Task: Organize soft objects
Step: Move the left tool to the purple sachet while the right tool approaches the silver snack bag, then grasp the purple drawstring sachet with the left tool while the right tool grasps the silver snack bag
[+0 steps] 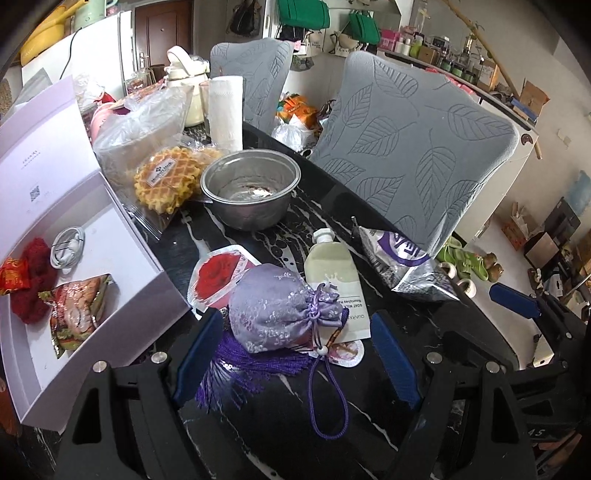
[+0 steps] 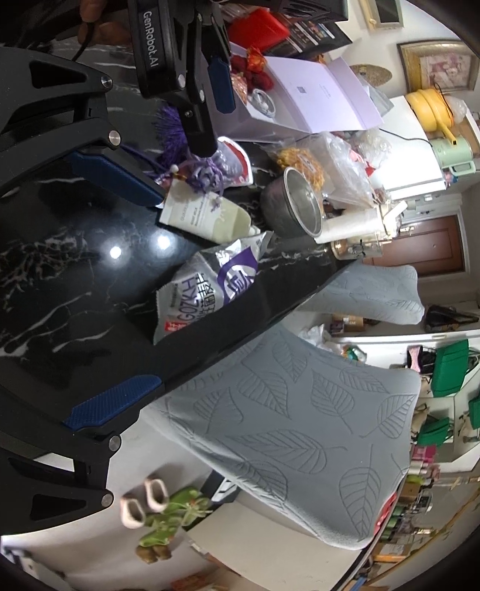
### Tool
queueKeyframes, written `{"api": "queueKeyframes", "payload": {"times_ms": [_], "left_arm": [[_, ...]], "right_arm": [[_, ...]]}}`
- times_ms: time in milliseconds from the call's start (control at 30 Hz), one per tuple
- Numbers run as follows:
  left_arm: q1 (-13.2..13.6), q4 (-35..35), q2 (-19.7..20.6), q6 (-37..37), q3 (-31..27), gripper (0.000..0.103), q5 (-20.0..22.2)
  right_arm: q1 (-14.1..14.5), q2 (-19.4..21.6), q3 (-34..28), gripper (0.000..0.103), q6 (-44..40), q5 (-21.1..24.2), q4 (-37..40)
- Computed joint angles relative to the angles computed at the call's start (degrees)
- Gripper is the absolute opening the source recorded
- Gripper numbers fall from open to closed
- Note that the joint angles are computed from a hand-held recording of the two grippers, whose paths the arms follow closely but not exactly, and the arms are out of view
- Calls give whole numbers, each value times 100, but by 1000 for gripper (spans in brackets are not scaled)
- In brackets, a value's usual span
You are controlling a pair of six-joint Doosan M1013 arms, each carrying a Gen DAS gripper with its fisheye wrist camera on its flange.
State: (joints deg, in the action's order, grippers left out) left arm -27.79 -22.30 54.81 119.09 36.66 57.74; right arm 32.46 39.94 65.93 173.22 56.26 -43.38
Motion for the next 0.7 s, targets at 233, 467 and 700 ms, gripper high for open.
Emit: {"api": "queueKeyframes", "payload": {"times_ms": [233, 467, 700], "left_arm": [[-24, 188, 479, -301, -832, 82, 639], [-40, 277, 789, -439, -1345, 82, 994], [-58, 415, 976, -503, -1652, 82, 1140]], "right_arm": [[-172, 77, -65, 94, -160, -202, 186], [-315, 149, -127, 94, -511, -375, 394], [-432, 213, -204, 94, -908, -578, 661]]}}
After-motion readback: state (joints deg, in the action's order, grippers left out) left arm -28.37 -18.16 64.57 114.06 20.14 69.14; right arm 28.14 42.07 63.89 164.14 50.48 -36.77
